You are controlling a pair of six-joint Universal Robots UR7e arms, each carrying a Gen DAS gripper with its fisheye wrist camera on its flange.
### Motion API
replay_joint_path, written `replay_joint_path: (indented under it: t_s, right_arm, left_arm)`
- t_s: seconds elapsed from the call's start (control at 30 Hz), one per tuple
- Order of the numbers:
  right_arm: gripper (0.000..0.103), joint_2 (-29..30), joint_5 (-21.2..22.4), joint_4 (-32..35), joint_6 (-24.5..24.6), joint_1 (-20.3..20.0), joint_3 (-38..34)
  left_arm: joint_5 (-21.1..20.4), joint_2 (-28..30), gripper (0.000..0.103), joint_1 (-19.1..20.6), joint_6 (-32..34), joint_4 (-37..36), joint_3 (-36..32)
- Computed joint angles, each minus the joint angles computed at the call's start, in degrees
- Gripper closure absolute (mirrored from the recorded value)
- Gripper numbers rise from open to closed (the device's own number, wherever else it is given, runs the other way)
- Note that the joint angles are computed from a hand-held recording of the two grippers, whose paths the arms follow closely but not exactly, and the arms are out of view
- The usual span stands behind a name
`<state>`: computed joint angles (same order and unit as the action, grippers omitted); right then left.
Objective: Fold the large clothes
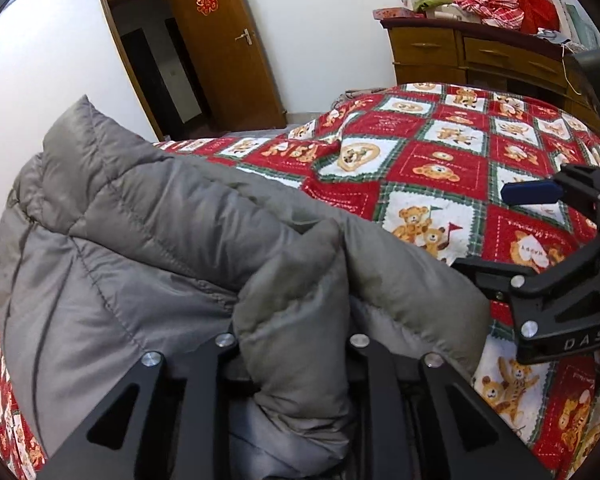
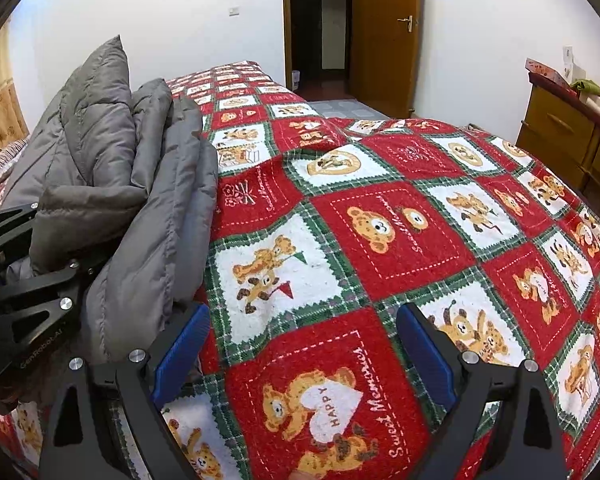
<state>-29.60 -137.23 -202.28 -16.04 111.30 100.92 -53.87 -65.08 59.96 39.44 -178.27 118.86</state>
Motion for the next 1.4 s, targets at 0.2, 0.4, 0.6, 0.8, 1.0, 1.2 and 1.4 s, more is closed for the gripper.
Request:
replay_joint_path:
  t_s: [0.2, 0.4, 0.6, 0.8, 1.0, 1.2, 1.4]
  right_arm:
    - [0.009, 0.34, -0.89, -0.04, 0.08, 0.1, -0.38]
    - [0.009, 0.67, -1.56, -0.23, -0.34, 0.22, -0.67]
    - [0.009, 0.95, -2.21, -0.38, -0.6, 0.42, -0.88]
    - [0.009, 0.99, -2.15, -0.46, -0.48, 0.44, -0.87]
    - [0.009, -0.84, 0.76, 0.17, 2.7, -0.34, 0.56]
    - [0.009, 0.56, -1.06, -0.03, 0.59, 0.18, -0.7]
    - [0.009, 0.92, -1.92, -0.6, -0.23, 0.35, -0.85]
  left_arm:
    - [-0.23, 0.27, 0.07, 0.36, -1.79, 0.75, -0.89]
    - [-2.07, -0.44, 0.038, 0.63, -4.86, 2.7, -1.67]
    - [-4.26, -1.16, 0.008, 0.73, -7.22, 4.08, -2.21]
    - [-2.53, -0.51, 0.001, -0.34, -4.16, -3.1, -0.53]
    - [-8.72, -2.22, 0.001, 2.31, -8.99, 1.78, -2.3]
    - [-1.67, -0.71, 0.001, -0.13, -8.06, -2.31, -1.05]
    - [3.11, 0.21, 0.001, -1.02, -8.76, -3.85, -1.16]
